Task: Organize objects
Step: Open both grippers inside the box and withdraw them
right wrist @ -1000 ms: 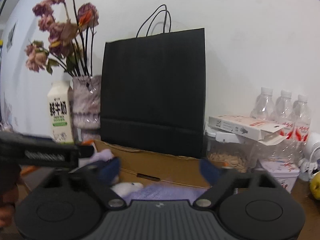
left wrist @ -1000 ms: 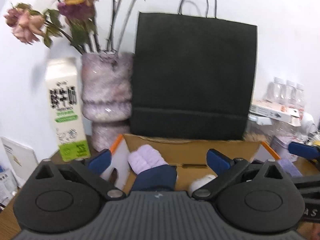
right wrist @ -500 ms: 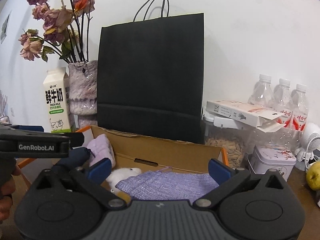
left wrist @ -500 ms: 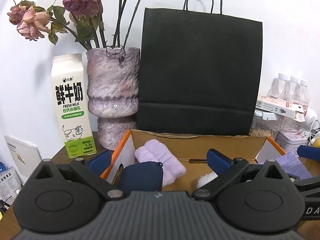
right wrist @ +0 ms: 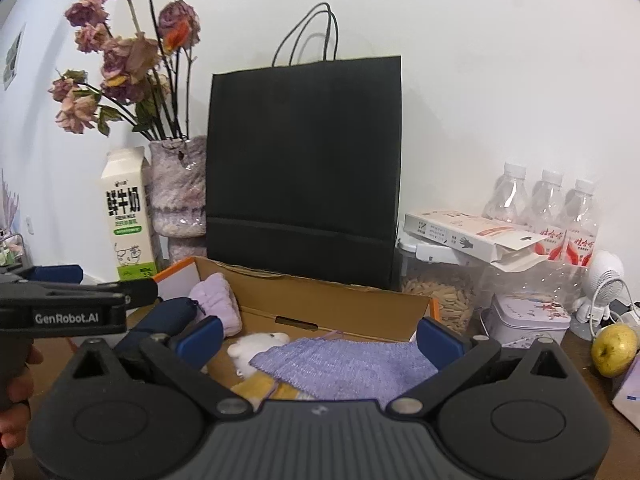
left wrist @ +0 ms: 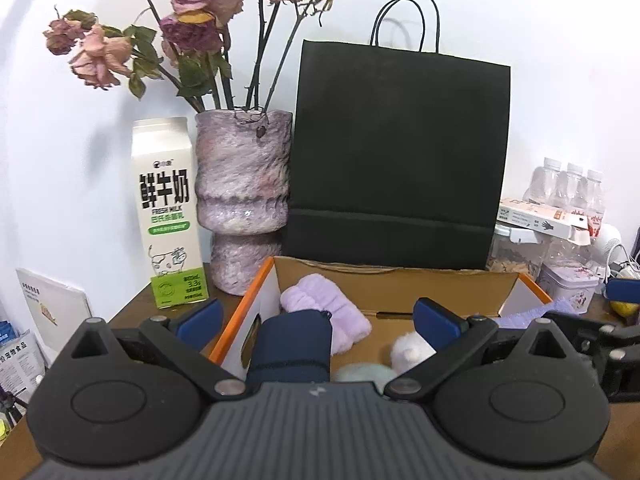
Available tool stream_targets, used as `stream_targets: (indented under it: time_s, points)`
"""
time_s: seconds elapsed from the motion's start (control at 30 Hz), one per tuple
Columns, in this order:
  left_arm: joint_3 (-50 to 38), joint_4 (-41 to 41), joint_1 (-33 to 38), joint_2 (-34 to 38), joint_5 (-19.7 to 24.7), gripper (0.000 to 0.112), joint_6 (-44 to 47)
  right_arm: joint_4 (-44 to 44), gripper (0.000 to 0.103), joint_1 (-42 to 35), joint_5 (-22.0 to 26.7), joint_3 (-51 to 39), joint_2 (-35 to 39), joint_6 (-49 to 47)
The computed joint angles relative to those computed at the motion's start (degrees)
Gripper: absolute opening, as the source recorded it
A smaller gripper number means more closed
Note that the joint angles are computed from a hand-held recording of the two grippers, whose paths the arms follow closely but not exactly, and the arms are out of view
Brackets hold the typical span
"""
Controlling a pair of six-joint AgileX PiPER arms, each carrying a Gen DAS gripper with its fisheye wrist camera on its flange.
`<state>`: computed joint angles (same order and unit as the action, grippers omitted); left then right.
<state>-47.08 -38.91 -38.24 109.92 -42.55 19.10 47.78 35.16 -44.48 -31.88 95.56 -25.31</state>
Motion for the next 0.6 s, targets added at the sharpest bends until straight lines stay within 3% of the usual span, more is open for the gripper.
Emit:
stream_targets:
  time_s: [0.6]
  points:
    - [18.7, -5.9, -11.2, -13.2, -8.0, 0.103, -2.0, 19.6, 0.103, 18.8, -7.7, 11.8, -12.4, -6.8]
